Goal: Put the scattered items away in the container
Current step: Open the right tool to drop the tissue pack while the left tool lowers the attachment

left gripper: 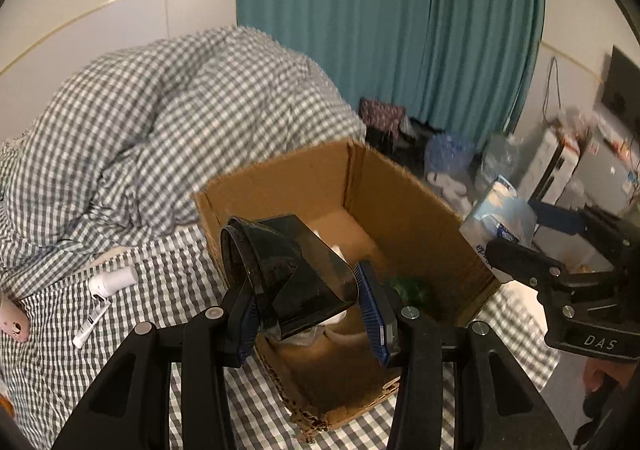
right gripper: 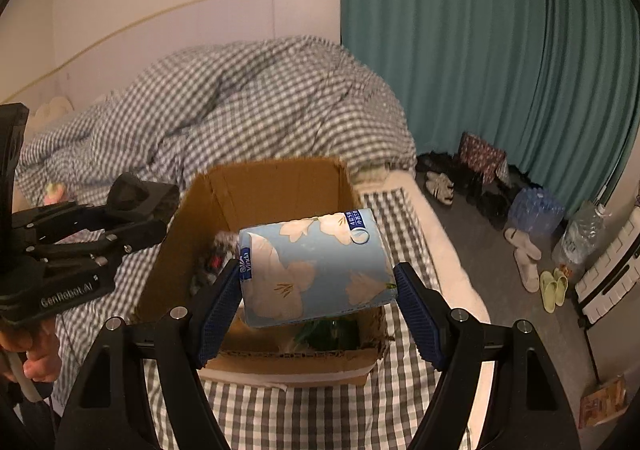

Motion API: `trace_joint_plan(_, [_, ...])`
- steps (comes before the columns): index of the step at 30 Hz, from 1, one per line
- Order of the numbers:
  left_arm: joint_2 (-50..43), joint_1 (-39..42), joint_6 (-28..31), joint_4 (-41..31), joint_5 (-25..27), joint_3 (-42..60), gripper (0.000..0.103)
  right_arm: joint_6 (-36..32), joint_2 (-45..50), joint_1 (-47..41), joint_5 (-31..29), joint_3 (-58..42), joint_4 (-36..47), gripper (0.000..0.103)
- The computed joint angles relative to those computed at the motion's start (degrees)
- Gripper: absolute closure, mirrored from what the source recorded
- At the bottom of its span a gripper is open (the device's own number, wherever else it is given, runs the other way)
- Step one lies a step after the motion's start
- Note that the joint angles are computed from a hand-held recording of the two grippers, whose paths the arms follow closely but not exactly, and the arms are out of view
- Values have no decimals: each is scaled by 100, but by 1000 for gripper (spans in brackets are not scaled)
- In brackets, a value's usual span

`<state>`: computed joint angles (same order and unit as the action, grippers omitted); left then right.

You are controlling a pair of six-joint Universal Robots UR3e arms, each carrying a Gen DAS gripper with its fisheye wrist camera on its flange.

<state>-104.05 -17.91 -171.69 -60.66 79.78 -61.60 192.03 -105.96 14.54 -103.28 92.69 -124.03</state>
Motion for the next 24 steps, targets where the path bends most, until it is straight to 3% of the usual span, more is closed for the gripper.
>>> trace_joint_plan(12, [-770, -355, 299, -695, 595, 591, 58, -609, 422, -387, 390, -245, 921, 28])
trace_joint_plan(24, [-942, -315, 363, -788, 556, 687, 58, -761, 1007, -202, 256, -797, 1213, 28])
